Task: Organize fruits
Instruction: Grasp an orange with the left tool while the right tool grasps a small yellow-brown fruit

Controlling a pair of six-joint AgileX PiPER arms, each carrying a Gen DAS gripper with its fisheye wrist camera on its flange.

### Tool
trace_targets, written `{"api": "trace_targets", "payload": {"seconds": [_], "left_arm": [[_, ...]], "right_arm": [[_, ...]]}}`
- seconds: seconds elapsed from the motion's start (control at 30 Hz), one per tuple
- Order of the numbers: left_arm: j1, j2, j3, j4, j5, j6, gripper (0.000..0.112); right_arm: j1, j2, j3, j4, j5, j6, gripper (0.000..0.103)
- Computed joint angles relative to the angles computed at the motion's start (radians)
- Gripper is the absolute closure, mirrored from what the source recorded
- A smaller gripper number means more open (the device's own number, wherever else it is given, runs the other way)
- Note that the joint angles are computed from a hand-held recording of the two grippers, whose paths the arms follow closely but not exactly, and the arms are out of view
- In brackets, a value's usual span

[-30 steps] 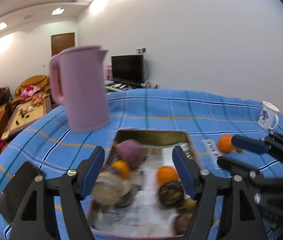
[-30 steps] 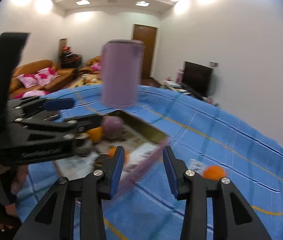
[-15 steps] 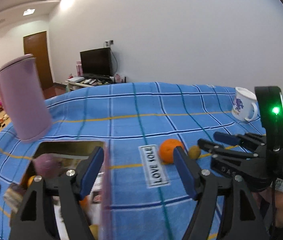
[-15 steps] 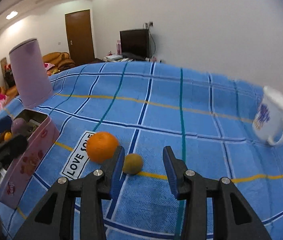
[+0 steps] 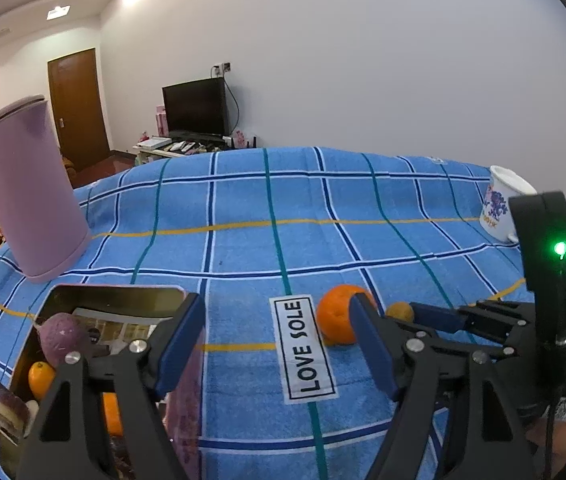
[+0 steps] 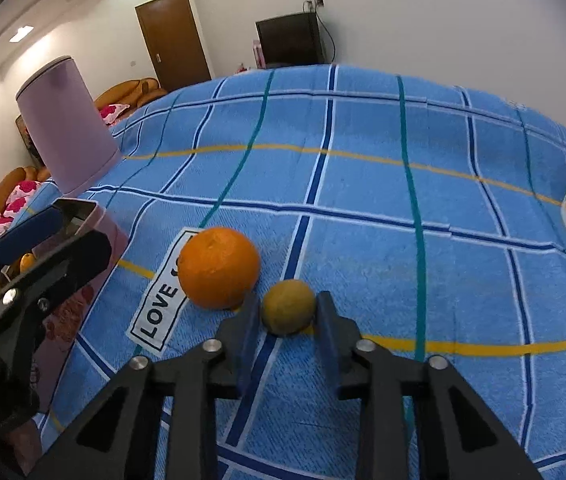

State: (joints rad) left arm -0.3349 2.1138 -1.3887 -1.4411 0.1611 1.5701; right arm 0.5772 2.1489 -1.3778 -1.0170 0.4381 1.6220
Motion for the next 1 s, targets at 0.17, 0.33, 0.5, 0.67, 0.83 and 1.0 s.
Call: {"api": "trace_targets", "payload": {"seconds": [0.17, 0.33, 0.5, 0.67, 0.83, 1.0], "left_arm": [[-0.015, 0.021, -0.025, 0.146, -0.009, -0.135, 0.036], [-0.047, 0.068, -0.086, 0.468, 0.002, -0.437, 0.036], [-0.071, 0.125, -0.175, 0.763, 0.07, -0.715, 0.037], [-0.076, 0.196, -0.296, 0.908, 0.175, -0.869, 0.044], [-0.073, 0.257, -0.405, 0.943, 0.293, -0.904, 0.062], [-0.061, 0.246, -0.382, 0.87, 0.294, -0.843, 0.063]], "right_arm": [[0.036, -0.02, 0.025, -0.086, 0.088, 0.098, 0.074], [0.046, -0.07, 0.11, -0.181, 0.173, 0.259, 0.074], [0.044, -0.102, 0.167, -0.254, 0.196, 0.369, 0.074], [0.053, -0.107, 0.174, -0.274, 0.211, 0.386, 0.073], [0.057, -0.105, 0.174, -0.279, 0.21, 0.384, 0.073], [0.061, -0.115, 0.19, -0.323, 0.194, 0.414, 0.073]]}}
